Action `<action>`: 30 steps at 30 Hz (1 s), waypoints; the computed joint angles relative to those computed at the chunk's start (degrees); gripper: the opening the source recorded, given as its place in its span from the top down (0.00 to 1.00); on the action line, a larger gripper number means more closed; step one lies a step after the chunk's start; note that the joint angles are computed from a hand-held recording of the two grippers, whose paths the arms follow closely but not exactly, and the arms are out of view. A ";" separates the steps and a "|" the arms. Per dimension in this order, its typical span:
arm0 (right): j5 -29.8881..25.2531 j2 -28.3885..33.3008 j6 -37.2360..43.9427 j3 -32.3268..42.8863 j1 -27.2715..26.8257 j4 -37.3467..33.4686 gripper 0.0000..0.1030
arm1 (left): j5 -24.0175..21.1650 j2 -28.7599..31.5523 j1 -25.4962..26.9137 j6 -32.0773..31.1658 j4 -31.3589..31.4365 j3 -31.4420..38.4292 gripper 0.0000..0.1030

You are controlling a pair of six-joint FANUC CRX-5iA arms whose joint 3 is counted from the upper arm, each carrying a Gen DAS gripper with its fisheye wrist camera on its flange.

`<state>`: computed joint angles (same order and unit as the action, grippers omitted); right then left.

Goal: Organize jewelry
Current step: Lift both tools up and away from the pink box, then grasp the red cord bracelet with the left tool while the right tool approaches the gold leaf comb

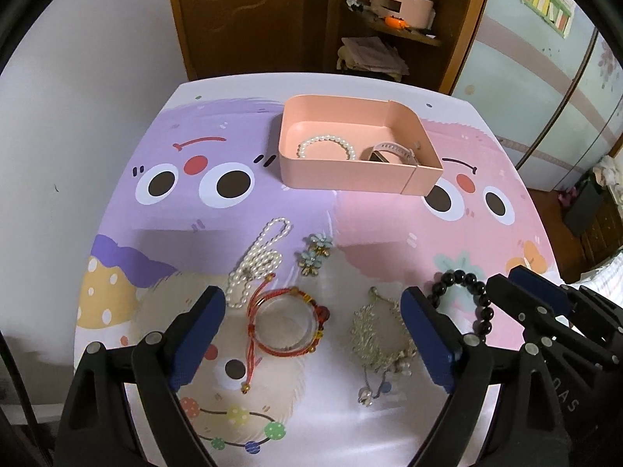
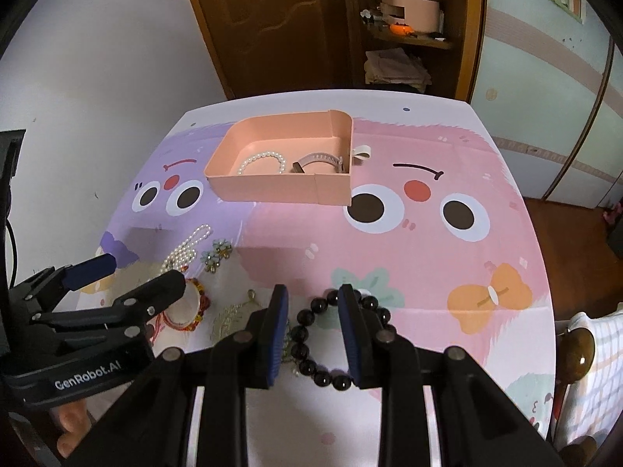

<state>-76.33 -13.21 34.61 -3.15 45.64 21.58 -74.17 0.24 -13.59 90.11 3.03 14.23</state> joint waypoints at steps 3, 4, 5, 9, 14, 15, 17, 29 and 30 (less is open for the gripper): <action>0.02 -1.13 -1.12 -1.26 1.13 0.03 0.74 | 1.31 -1.57 -0.79 -0.26 -1.86 -1.61 0.12; 0.00 -1.49 -1.32 -1.64 1.36 -0.07 0.74 | 1.29 -1.81 -0.92 -0.42 -2.20 -1.86 0.12; -0.12 -1.70 -1.38 -1.80 1.50 -0.25 0.74 | 1.23 -1.98 -1.02 -0.63 -2.27 -2.19 0.12; 0.05 -3.15 -2.10 -2.90 2.08 -1.01 0.74 | 1.08 -2.52 -1.43 0.13 -3.82 -3.16 0.12; -0.04 -4.53 -2.86 -3.98 2.04 -1.00 0.74 | 0.94 -3.04 2.08 -1.12 1.31 -5.73 0.12; -0.08 -4.72 -2.99 -4.14 1.87 -1.24 0.74 | 0.31 -2.80 2.20 -0.96 0.92 -5.40 0.12; -0.25 -5.01 -3.02 -4.34 1.12 -2.38 0.74 | -0.20 -2.75 2.21 -0.87 -0.15 -5.13 0.12; -1.75 -5.40 -2.31 -4.90 -3.15 -7.78 0.74 | -1.98 -4.24 6.67 -5.50 2.45 -8.50 0.13; -1.61 -5.43 -2.11 -4.89 -3.36 -8.16 0.74 | -2.27 -4.22 7.40 -5.65 3.20 -8.95 0.16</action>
<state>-77.94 -18.64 32.51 -8.03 42.28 13.42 -76.44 -3.98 -6.19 84.45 6.23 5.28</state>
